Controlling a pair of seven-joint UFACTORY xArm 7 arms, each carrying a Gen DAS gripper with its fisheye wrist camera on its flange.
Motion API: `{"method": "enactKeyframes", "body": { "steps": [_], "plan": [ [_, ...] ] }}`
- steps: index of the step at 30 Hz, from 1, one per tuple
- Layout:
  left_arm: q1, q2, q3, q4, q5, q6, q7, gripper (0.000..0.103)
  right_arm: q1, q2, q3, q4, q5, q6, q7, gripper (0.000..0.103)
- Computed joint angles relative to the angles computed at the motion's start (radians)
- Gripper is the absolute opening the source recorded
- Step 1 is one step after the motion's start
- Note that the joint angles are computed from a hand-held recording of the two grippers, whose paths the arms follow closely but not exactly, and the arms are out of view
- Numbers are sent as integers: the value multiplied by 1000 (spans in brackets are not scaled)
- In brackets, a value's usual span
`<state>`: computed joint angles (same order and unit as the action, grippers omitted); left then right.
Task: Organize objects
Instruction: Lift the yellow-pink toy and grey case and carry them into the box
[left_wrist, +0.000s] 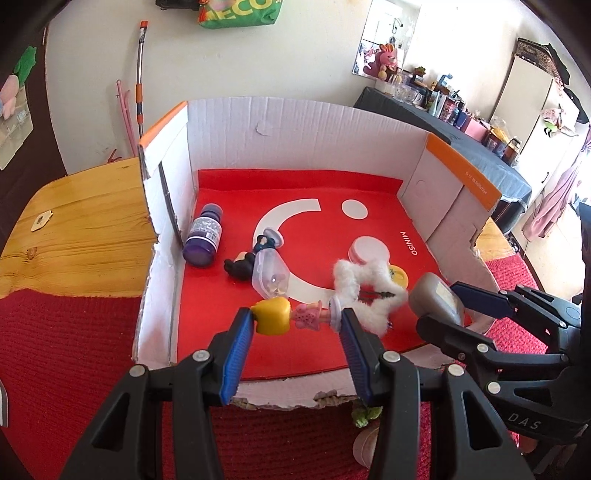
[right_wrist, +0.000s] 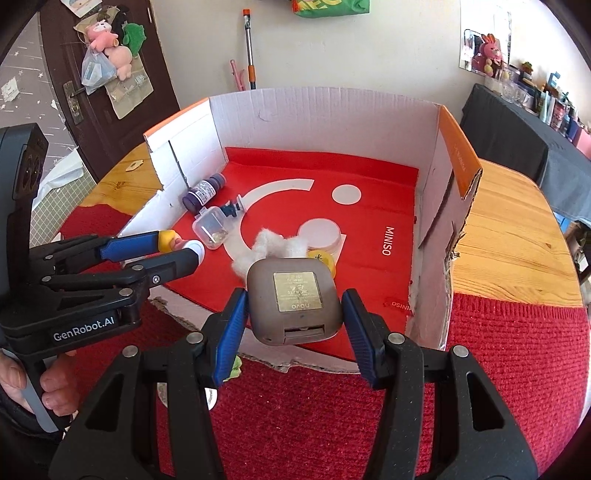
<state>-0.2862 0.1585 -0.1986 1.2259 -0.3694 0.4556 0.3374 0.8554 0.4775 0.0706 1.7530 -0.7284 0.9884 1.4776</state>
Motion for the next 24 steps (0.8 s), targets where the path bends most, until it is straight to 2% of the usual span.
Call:
{"method": "enactKeyframes", "body": {
  "steps": [15,24],
  "plan": [
    [-5,96,2,107,80,108,-5,50,-48,63,11,98,176,67,-231,50],
    [-1,132,2,146,96,103,-19,50,-50,62,-10,72,190,9,-213,50]
  ]
}}
